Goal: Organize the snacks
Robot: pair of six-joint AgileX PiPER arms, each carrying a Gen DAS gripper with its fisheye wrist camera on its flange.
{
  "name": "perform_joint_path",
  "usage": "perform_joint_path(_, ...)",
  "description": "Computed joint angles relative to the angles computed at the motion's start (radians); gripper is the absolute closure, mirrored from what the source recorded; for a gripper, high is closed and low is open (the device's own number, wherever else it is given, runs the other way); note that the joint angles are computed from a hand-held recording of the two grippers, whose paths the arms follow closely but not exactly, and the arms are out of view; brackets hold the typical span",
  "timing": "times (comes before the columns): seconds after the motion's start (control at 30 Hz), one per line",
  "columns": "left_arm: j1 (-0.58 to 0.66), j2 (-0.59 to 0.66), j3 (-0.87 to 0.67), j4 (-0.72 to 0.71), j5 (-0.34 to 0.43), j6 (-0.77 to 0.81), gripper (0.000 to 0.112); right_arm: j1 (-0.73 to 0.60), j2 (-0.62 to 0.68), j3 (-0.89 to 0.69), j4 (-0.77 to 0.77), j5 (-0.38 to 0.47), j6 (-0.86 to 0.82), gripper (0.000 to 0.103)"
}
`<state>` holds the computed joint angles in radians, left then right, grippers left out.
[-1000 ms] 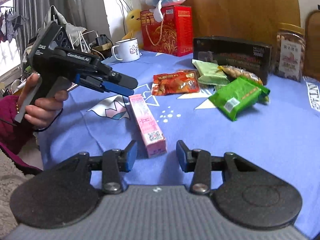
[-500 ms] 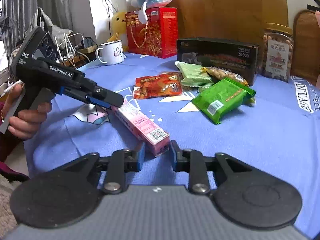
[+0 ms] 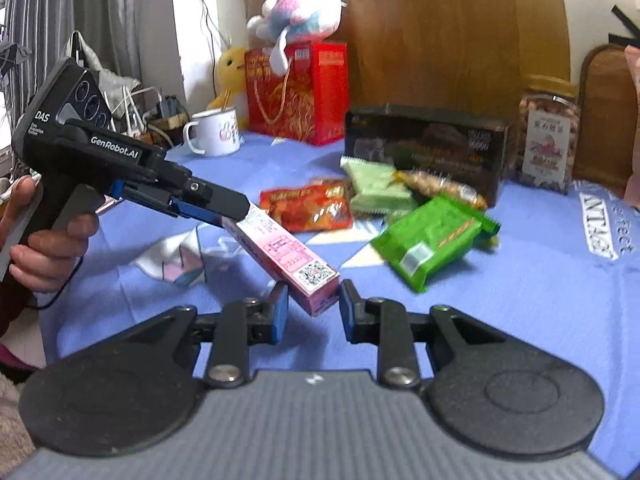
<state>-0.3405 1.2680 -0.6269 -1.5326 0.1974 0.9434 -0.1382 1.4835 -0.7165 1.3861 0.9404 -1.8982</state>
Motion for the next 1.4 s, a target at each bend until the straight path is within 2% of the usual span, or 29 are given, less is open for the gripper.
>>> perform_joint_path(0.43, 0.024, 0.094, -0.137, 0.121, 0.006, -0.091, 0.071, 0.014, 0.061, -0.08, 0.069, -0.027, -0.032, 0.073)
perform_joint_path(0.87, 0.055, 0.165, -0.188, 0.061, 0.036, -0.028, 0.071, 0.029, 0.114, -0.127, 0.09, -0.05, -0.032, 0.073)
perform_joint_path(1.17, 0.073, 0.195, -0.275, 0.2, 0.052, -0.142, 0.071, 0.034, 0.138, -0.178, 0.124, -0.052, -0.039, 0.073)
perform_joint_path(1.4, 0.095, 0.238, -0.366, 0.254, 0.072, -0.181, 0.071, 0.045, 0.169, -0.258, 0.14, -0.064, -0.041, 0.073)
